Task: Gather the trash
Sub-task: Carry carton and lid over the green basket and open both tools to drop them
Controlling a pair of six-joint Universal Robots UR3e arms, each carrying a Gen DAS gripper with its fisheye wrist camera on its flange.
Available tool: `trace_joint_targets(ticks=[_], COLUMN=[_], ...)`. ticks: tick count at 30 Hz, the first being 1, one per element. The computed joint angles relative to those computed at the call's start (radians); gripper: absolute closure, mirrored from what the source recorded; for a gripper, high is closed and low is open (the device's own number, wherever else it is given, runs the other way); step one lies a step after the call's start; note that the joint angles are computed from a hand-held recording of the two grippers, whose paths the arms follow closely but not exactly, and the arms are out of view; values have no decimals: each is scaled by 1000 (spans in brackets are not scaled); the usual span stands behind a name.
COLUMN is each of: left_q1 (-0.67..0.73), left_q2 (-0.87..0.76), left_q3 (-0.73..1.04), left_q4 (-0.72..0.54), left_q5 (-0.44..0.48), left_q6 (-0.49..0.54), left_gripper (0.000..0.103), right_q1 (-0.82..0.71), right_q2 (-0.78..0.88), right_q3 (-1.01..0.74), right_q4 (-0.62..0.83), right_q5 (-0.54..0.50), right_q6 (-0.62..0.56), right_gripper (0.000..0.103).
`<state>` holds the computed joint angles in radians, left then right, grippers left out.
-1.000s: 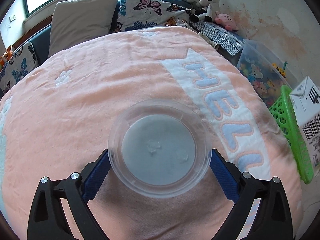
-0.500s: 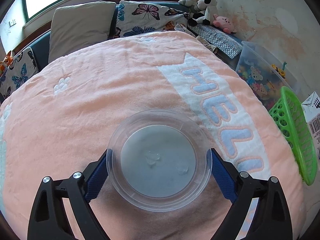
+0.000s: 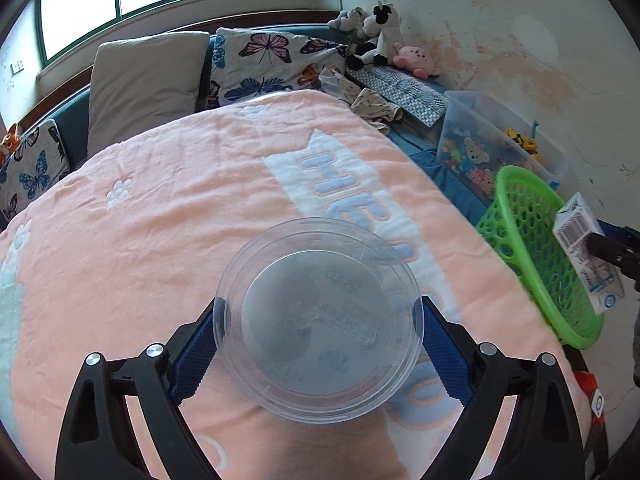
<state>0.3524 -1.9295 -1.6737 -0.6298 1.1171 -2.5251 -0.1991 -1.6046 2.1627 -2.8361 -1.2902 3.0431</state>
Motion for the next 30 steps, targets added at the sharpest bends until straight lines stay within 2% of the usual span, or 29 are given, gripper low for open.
trace_joint_targets(ticks=[10, 18, 22, 30], left_q1=[-13, -67, -106, -247], left_q2=[161, 252, 267, 225], left_q3=[-114, -168, -166, -132], left_q4=[-48, -79, -100, -94], left_q5=[-48, -70, -76, -31], left_q6=[39, 39, 20, -59], left_gripper=[13, 13, 13, 13], right_q1=[-72, -164, -233, -366], right_q2=[-76, -202, -331, -664], right_q3=[98, 186, 239, 321], right_q4=[-14, 4, 72, 305], right_q5=[-33, 2, 52, 142], right_q6=[6, 2, -28, -123], right_gripper=[33, 31, 31, 30])
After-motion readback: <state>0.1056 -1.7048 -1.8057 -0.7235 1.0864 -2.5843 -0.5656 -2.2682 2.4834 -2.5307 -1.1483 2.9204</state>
